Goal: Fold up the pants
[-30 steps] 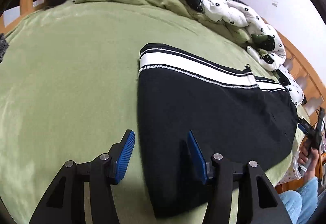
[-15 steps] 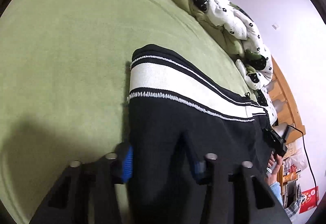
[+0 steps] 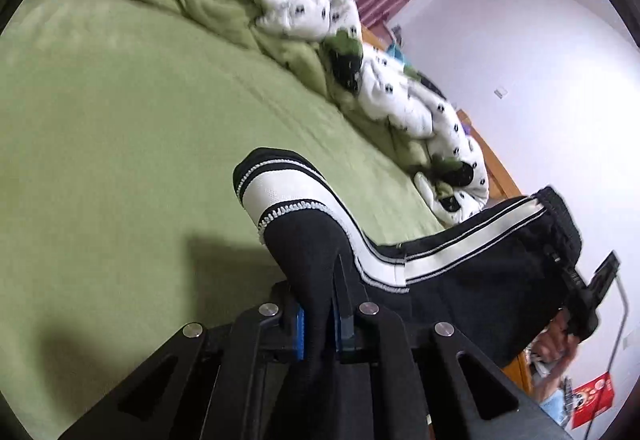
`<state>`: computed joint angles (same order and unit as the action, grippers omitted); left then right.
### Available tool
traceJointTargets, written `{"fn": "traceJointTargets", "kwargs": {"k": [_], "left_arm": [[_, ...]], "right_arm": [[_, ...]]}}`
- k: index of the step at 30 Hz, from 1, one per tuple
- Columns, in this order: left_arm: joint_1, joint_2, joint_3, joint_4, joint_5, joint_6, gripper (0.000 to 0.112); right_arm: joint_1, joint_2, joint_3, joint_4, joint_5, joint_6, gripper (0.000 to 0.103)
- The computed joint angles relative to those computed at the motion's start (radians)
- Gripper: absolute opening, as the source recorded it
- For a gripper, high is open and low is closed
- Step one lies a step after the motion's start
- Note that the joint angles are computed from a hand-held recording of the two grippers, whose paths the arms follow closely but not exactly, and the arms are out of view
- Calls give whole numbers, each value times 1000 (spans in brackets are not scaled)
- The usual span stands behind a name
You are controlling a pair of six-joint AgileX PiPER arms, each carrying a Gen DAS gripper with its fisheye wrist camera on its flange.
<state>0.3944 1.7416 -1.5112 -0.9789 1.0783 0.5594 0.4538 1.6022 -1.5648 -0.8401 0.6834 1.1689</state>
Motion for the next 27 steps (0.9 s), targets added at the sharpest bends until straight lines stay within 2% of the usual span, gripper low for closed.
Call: {"fn": "traceJointTargets", "kwargs": {"k": [2, 5, 8, 9, 11, 12, 13, 14, 15, 16, 17, 19, 20, 21, 22, 24, 27], "left_arm": [[86, -5, -50, 22, 42, 15, 9], [222, 45, -199, 122, 119, 14, 9], [297, 104, -279, 202, 134, 30, 10], [315, 128, -283, 232, 118, 56, 10], [321, 156, -259, 262, 72, 91, 10], [316, 174, -230, 297, 26, 91, 11], [306, 180, -203, 327, -21, 84, 12], [297, 184, -182, 347, -55, 80, 16], [287, 195, -164, 377, -89, 67, 24], [273, 204, -157, 429, -121, 26, 28], [278, 206, -153, 448, -126, 15, 33], [286, 198, -140, 477, -141, 5, 35], [290, 188, -136, 481, -145, 10, 35], [288, 167, -122, 489, -157, 19, 35], [286, 141, -106, 495, -167, 26, 36], [296, 83, -57, 446, -180, 88, 55], [313, -9, 42, 330, -194, 235, 60]], "right_arm": [[75, 24, -93, 30, 36, -8, 19], [155, 68, -154, 18, 7, 43, 19], [184, 129, -149, 34, -60, 98, 19], [183, 153, -141, 53, -75, 105, 19], [146, 223, -133, 195, -107, 35, 20], [134, 260, -128, 238, -102, 6, 20], [127, 299, -139, 242, -70, -1, 20], [122, 353, -152, 227, -1, -4, 21], [108, 394, -161, 252, 34, -44, 24], [93, 402, -132, 259, 32, -47, 26], [71, 404, -75, 257, -4, -25, 32], [12, 360, 76, 338, -160, -32, 37], [-12, 343, 122, 415, -210, -70, 40], [-27, 334, 142, 489, -220, -131, 41], [-31, 322, 151, 529, -206, -171, 41], [-9, 286, 172, 498, -163, -151, 41], [87, 238, 180, 325, -8, -41, 43]]}}
